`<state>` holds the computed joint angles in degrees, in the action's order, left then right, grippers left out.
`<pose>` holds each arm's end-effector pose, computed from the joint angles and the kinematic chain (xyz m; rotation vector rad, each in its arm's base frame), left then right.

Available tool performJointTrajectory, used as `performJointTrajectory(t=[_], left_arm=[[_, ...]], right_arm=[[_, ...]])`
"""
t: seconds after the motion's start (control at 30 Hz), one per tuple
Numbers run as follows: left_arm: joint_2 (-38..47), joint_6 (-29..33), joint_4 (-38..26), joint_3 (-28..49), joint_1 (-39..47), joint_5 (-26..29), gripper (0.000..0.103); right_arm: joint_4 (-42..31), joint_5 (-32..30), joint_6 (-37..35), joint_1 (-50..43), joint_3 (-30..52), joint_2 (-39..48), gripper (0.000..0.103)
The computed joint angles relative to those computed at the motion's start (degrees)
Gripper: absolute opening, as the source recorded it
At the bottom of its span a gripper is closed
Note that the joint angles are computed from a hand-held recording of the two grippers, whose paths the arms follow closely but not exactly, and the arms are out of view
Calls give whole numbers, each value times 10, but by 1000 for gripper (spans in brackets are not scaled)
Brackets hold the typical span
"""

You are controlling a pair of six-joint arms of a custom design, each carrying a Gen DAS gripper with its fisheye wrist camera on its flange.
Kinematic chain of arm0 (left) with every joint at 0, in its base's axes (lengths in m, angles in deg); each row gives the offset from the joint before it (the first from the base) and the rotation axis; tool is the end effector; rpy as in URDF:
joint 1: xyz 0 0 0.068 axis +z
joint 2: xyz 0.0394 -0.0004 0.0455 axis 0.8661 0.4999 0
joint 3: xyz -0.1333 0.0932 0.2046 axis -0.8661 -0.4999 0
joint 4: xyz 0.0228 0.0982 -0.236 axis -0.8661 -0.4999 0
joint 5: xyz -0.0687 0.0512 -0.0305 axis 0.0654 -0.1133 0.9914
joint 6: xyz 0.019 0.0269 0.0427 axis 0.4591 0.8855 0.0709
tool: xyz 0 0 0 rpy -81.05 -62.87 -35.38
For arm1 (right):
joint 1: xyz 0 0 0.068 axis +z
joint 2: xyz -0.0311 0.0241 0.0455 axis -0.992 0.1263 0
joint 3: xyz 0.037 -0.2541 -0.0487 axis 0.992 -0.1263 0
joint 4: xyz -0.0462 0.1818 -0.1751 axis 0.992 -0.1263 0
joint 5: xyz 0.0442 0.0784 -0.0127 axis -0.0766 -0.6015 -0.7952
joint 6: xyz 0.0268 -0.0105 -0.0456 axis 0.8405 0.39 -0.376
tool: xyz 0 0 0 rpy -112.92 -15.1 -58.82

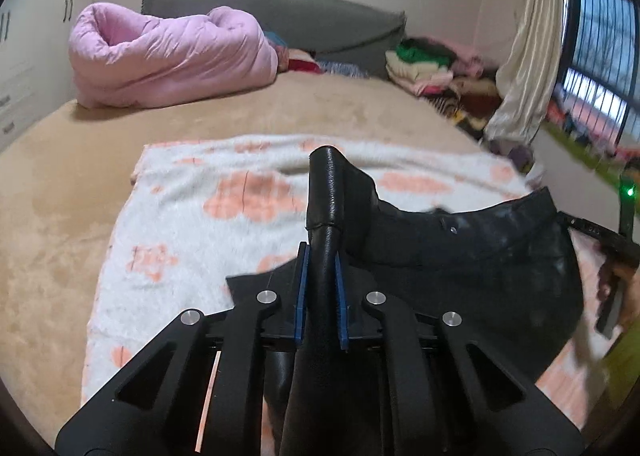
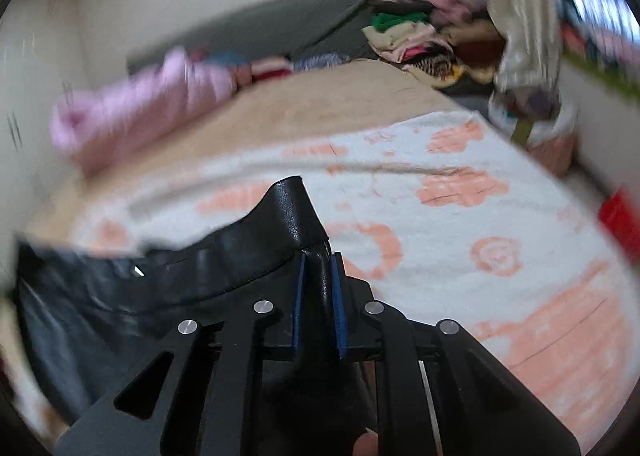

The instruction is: Fold large clothes

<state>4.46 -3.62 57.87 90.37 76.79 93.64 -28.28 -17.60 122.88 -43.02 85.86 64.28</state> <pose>0.1912 0.0356 0.1677 0.3075 2.1686 -0.4155 0.1433 0.0931 0.1447 0.4275 2.1461 0.1528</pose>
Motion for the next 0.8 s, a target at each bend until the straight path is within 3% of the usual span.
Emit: performJointTrajectory(t=[0.07, 0.13, 0.17, 0.23, 0.37, 0.47, 0.5, 0.53, 0.57, 0.6, 0.63, 0.7, 0.73, 0.77, 0.8], left_arm=[[31, -17, 33, 5, -3, -2, 5], [79, -34, 67, 10, -9, -2, 5], [115, -41, 83, 16, -15, -7, 5], [158, -46, 111, 19, -28, -27, 5], [213, -48, 164, 11, -53, -72, 6], [215, -48, 172, 6, -64, -91, 8], [214, -48, 171, 6, -62, -88, 8], [215, -47, 170, 6, -59, -85, 8], [214, -49, 168, 6, -55, -81, 8], [214, -50, 166, 8, -54, -78, 8], [214, -50, 166, 8, -52, -76, 8], [209, -51, 167, 6, -50, -74, 8], [205, -51, 168, 4, -49, -73, 8], [196, -50, 167, 1, -46, -69, 8], [187, -49, 165, -1, -43, -67, 8]], right_arm=[[31, -68, 7, -65, -21, -32, 11], [87, -134, 15, -124, -32, 9, 10], [118, -153, 17, -142, -34, 41, 4], [144, -137, 30, -159, -26, 108, 0], [206, -185, 26, -218, -43, 181, 0], [228, -199, 18, -213, -75, 148, 1], [216, -186, 13, -198, -78, 126, 6], [197, -165, 4, -176, -75, 102, 29], [187, -155, -9, -160, -70, 89, 63], [178, -157, -25, -148, -57, 90, 78], [173, -154, -37, -141, -44, 101, 83], [148, -134, -59, -120, -3, 139, 82], [139, -147, -76, -121, 26, 180, 66], [126, -156, -87, -121, 51, 214, 21], [113, -149, -90, -114, 69, 237, 14]])
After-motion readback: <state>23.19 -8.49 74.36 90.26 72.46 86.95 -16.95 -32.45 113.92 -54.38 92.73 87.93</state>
